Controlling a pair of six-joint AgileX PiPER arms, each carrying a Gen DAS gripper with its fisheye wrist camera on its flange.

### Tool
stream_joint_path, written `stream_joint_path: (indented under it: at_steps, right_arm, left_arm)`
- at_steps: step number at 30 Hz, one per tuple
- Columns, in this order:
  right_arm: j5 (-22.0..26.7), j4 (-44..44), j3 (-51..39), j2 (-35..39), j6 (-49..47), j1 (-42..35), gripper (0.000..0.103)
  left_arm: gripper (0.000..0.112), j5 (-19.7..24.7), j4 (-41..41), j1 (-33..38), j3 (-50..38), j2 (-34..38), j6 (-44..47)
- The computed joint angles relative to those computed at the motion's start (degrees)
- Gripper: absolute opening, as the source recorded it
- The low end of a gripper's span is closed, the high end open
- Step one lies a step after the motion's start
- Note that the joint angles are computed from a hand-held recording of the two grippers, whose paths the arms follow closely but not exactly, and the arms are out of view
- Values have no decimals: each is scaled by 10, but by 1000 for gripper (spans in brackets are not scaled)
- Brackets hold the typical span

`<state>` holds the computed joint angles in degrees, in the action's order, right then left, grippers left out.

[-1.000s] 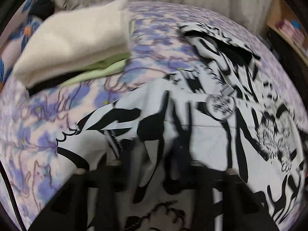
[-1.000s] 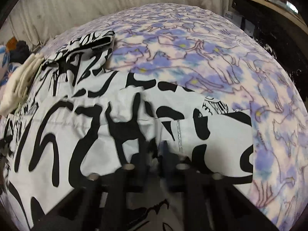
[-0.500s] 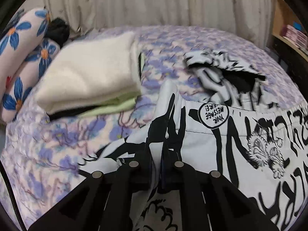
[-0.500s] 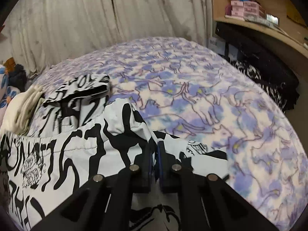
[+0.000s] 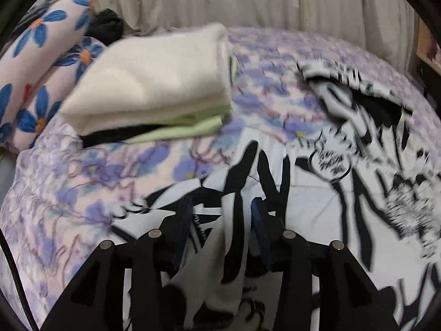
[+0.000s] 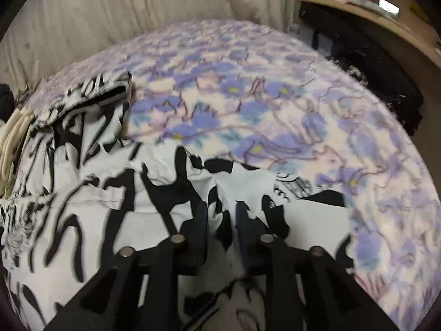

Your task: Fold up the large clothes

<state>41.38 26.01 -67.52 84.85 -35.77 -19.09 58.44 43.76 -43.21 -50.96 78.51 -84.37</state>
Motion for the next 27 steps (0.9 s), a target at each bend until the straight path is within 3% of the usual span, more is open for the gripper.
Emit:
stream_joint_path:
  at_steps: [3, 5, 8, 11, 14, 18, 21, 23, 25, 26, 27]
  right_arm:
    - [0, 58, 43, -70, -33, 7, 46]
    - [22, 89, 63, -109, -58, 34, 47]
    - [59, 79, 80, -141, -36, 122, 47]
    - [62, 69, 103, -146, 1, 202, 47]
    - [12, 8, 132, -136, 48, 274, 47]
    - [32, 58, 108, -87, -29, 204, 42]
    - [-24, -5, 94, -68, -10, 151, 41]
    - [-38, -19, 60, -28, -15, 91, 41]
    - [-27, 15, 11, 32, -57, 4, 40]
    - [3, 62, -8, 55, -107, -32, 17]
    - [44, 95, -37, 86, -134, -70, 3]
  left_arm:
    - [52, 49, 39, -68, -1, -31, -63]
    - [52, 58, 39, -109, -20, -29, -70]
    - [52, 46, 23, -148, -50, -2, -69]
    - [52, 17, -4, -161, -71, 41, -60]
    - [52, -5, -24, -149, -67, 82, -52]
    - [52, -18, -13, -113, -43, 77, -46]
    - [53, -9, -10, -63, -25, 60, -9]
    - [53, -52, -14, -23, 11, 22, 23]
    - [52, -61, -10, 2, 35, -4, 32]
    - [52, -61, -13, 12, 39, -10, 32]
    - [52, -80, -21, 33, 53, -26, 37]
